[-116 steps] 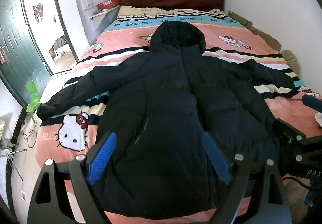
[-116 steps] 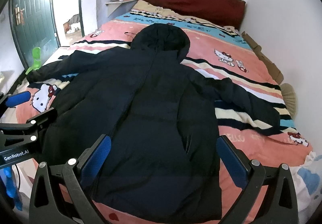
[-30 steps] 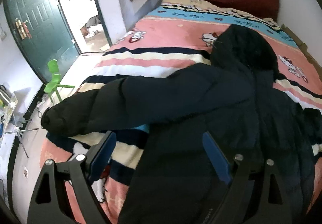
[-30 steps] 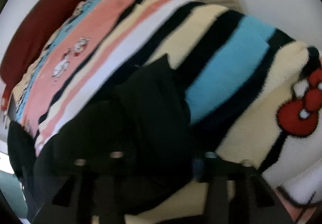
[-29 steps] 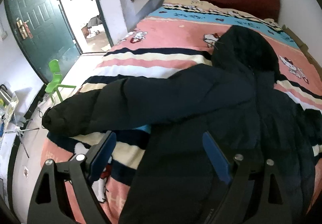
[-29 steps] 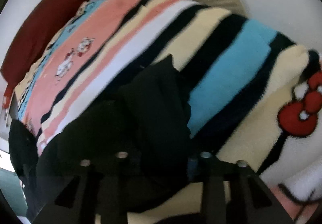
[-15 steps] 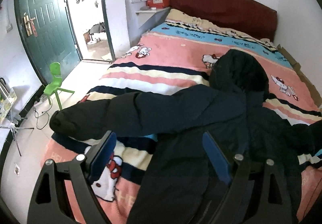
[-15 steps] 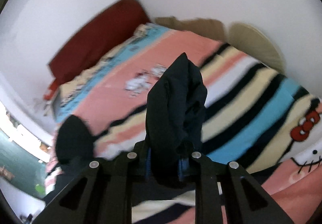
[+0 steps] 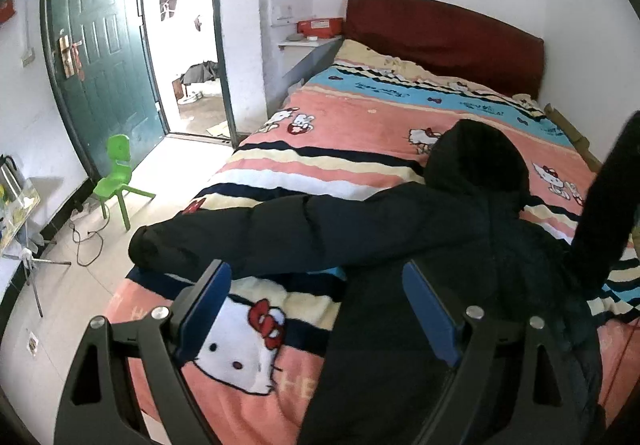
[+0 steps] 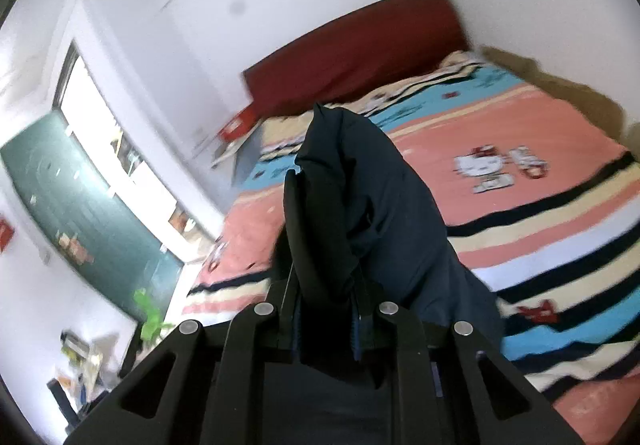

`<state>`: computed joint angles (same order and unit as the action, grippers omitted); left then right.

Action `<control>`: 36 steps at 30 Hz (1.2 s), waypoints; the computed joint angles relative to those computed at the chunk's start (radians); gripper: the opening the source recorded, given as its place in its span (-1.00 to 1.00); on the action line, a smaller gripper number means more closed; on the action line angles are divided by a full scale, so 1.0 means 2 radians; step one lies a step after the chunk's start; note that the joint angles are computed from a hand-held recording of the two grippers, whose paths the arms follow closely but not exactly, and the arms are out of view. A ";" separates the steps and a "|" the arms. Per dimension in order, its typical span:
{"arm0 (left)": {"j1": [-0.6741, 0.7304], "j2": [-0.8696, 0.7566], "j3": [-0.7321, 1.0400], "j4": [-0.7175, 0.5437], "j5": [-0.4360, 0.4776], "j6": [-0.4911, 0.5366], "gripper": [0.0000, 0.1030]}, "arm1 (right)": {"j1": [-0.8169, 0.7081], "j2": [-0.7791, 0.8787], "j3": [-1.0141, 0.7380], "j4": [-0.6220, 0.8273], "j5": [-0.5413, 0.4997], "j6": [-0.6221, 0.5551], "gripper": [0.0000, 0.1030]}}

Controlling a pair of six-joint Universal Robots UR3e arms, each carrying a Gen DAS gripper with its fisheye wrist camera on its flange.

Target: Fold large clothes

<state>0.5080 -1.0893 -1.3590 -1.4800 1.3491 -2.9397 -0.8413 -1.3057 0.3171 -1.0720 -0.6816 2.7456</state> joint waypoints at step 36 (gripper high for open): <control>0.084 -0.019 -0.018 0.025 -0.011 0.051 0.71 | 0.434 -0.014 0.424 -0.416 -0.246 0.166 0.20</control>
